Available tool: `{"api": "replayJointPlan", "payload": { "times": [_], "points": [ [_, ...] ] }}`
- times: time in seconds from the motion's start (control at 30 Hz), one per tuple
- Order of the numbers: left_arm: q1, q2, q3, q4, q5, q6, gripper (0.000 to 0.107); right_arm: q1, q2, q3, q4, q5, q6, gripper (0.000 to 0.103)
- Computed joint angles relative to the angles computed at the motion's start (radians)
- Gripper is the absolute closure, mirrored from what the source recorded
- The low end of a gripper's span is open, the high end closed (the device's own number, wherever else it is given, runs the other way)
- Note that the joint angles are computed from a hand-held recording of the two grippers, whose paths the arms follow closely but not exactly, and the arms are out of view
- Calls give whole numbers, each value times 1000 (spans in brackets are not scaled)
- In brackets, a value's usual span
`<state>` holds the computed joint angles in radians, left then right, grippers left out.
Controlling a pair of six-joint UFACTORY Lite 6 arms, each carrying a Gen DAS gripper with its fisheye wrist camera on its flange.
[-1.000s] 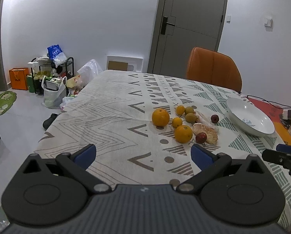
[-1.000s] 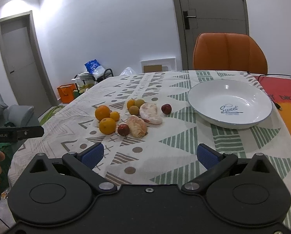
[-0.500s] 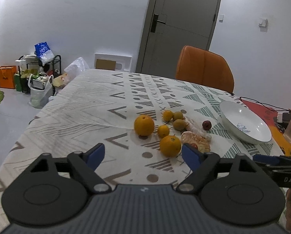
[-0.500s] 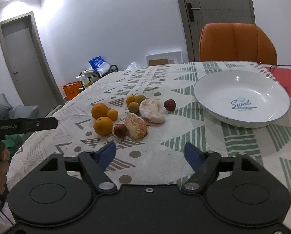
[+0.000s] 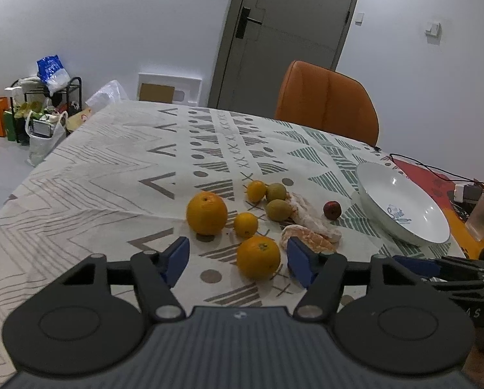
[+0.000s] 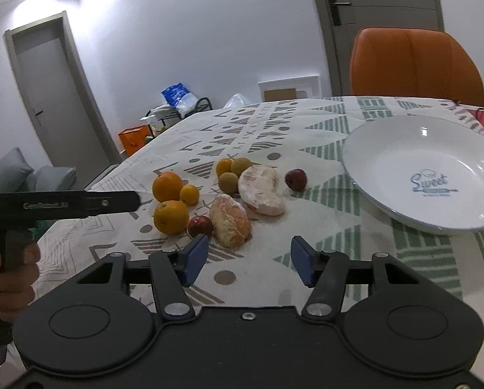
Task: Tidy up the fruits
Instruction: 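Grasp a peeled pomelo segment with the right gripper while the left gripper grasps an orange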
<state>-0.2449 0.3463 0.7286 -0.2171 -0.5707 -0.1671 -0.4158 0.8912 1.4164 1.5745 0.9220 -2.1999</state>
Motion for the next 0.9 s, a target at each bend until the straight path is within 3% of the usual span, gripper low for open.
{"api": "replayJointPlan", "payload": {
  "times": [0.17, 0.37, 0.5, 0.9],
  "points": [
    [13, 67, 69, 78, 22, -67, 47, 34, 38, 66, -35, -23, 51, 55],
    [27, 146, 146, 159, 54, -131, 53, 70, 71, 120, -53, -41, 80, 56],
    [53, 192, 187, 275, 66, -239, 72, 92, 90, 152, -62, -59, 95, 59],
    [95, 132, 137, 287, 49, -228, 72, 163, 113, 175, -10, -137, 38, 62]
  ]
}}
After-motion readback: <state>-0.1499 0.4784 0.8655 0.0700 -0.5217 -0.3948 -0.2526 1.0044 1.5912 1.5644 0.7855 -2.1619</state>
